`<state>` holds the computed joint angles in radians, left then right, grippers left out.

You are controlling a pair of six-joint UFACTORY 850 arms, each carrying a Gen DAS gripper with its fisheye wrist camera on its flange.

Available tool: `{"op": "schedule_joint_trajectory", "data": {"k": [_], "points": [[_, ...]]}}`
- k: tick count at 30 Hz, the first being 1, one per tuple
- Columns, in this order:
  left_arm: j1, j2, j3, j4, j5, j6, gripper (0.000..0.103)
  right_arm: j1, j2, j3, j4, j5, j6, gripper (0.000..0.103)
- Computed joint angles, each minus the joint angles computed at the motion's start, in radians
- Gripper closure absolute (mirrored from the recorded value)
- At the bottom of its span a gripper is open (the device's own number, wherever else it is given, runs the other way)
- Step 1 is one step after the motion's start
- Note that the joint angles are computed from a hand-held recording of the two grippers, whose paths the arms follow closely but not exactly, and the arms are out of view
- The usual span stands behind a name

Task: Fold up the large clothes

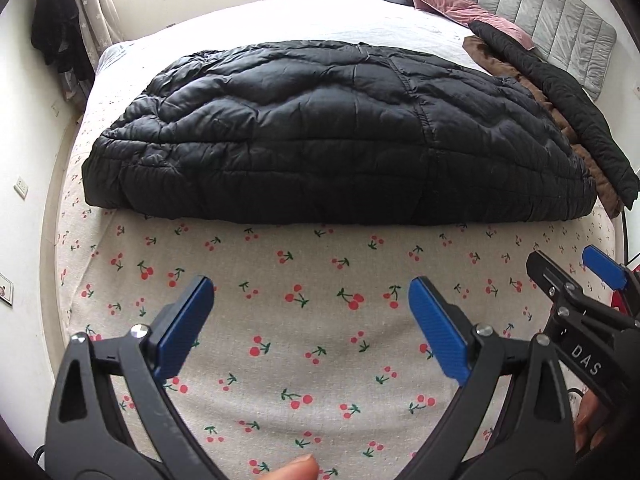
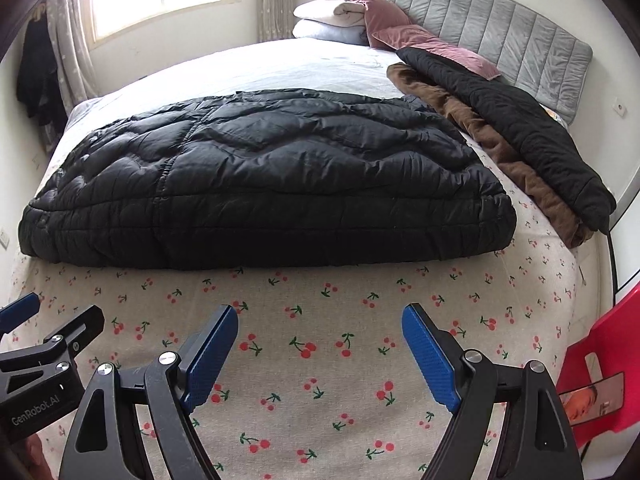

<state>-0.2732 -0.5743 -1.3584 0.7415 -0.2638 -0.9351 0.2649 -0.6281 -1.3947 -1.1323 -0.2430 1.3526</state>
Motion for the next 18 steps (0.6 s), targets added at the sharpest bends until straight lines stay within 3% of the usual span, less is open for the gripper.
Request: {"op": "schedule_joint_trajectory", "data": {"k": [7,18], "points": [[-0.001,0.013,0.015,0.079,0.010,-0.080,0.005,-0.001,0.003,0.006,-0.026,0.011,0.024,0.018],[-0.004,0.011,0.015,0.043,0.017,-0.041,0.005,-0.005,0.003,0.006,-0.001,0.024,0.009,0.018]]}}
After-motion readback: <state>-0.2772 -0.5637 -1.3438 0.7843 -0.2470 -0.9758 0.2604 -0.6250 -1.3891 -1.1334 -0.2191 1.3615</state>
